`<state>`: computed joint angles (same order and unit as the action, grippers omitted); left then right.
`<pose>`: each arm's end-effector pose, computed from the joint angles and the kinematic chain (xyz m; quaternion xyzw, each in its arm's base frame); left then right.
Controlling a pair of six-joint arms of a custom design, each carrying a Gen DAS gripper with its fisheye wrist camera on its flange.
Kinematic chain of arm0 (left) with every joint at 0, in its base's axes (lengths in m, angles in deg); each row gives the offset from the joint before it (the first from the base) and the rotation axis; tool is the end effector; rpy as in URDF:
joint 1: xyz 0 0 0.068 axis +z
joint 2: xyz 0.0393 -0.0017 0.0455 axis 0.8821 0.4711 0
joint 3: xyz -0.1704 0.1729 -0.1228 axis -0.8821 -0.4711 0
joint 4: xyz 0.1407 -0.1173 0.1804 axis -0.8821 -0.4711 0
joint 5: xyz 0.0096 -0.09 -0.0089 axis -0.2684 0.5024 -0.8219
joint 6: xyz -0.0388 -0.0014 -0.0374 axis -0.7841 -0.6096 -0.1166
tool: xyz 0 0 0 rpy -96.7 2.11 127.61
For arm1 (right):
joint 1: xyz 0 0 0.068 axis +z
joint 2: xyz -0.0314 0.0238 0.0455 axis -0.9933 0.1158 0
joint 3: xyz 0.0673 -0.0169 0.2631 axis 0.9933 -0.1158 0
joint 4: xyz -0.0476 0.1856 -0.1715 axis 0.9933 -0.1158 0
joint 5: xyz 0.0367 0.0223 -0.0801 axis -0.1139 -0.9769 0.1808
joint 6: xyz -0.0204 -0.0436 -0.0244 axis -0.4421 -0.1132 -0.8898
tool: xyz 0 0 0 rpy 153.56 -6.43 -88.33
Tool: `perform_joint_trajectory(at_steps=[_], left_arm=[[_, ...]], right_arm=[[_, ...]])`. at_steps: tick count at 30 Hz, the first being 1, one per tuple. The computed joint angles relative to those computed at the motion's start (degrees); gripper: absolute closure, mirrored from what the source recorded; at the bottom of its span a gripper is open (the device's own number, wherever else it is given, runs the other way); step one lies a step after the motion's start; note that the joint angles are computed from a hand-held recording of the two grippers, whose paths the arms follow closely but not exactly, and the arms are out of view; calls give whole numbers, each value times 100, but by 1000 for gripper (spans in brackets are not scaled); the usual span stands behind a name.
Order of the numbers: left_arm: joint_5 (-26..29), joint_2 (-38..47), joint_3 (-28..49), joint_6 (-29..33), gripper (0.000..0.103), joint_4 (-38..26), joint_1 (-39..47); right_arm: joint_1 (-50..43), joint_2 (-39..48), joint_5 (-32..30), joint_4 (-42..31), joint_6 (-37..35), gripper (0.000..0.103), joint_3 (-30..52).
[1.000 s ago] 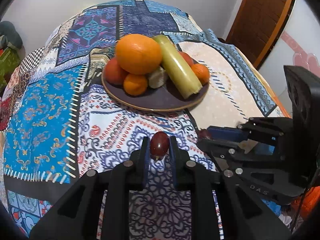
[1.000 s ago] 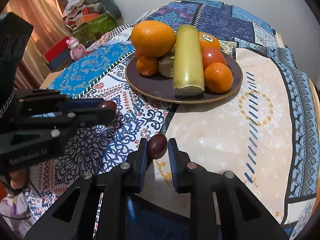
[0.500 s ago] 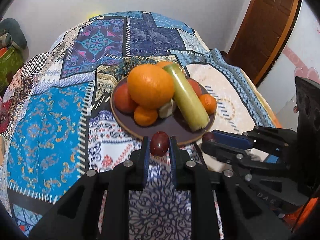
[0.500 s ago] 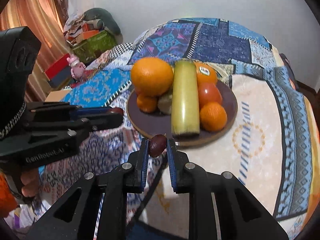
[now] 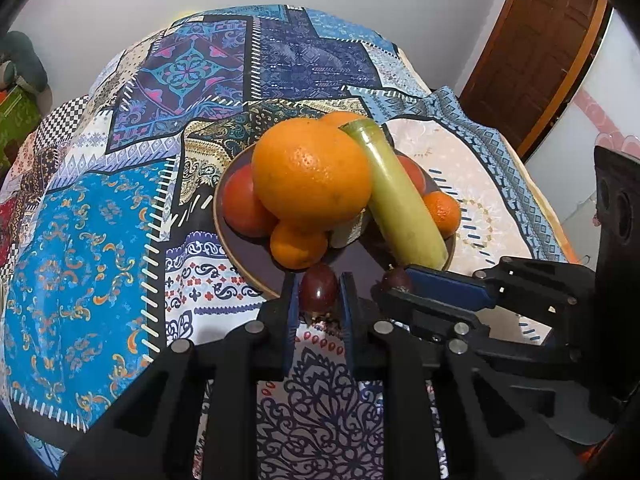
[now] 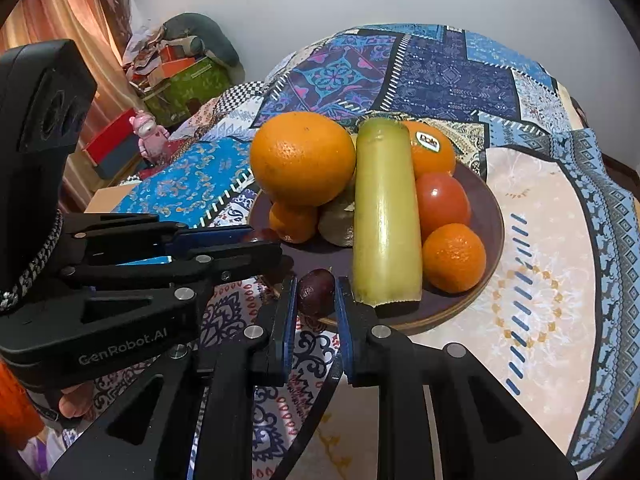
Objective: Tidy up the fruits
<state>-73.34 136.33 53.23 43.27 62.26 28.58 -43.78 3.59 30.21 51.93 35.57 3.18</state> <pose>0.3034 -0.2031 0.1259 0.2014 0.9329 -0.1477 0.2593 0.2155 0.1742 0.1213 -0.0919 0.9311 0.1568 0.3163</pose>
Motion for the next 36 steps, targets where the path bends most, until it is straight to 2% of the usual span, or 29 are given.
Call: perform_joint_trajectory(at_steps=[3, 9, 13, 15, 18, 24, 28, 30, 33, 35, 36], left_arm=[[52, 27, -14, -59, 76, 19, 63], [85, -286, -295, -121, 75, 118, 136], [-145, -908, -710, -172, 75, 224, 85], [-279, -1396, -967, -224, 75, 247, 35], [-530, -2201, -1264, -295, 75, 180, -108], [-1461, -4071, -1603, -440, 75, -293, -736], [-2255, -5179, -1547, -556, 75, -800, -1402], [-2830, -5668, -1468, -590, 74, -1098, -1902], [-3816, -6195, -1340, -724, 63, -1469, -2741], [-4459, -6419, -1250, -861, 59, -1672, -3347], [-4789, -6484, -1198, -922, 57, -1776, -3643]], right_arm=[[-59, 55, -90, -27, 21, 85, 22], [-53, -42, -161, -106, 38, 77, 15], [74, -472, 59, -264, 128, 74, -94], [130, -861, 155, -403, 185, 74, -190], [374, -1665, 612, -840, 275, 74, -290], [1299, -3485, 2121, -2276, 488, 74, -49], [2484, -4194, 3657, -3268, 835, 69, 446], [3313, -4412, 4614, -3835, 1166, 66, 738], [4542, -4347, 5931, -4809, 1995, 59, 1216], [5147, -4070, 6546, -5654, 2791, 57, 1583], [5460, -3794, 6858, -6359, 3487, 57, 1866]])
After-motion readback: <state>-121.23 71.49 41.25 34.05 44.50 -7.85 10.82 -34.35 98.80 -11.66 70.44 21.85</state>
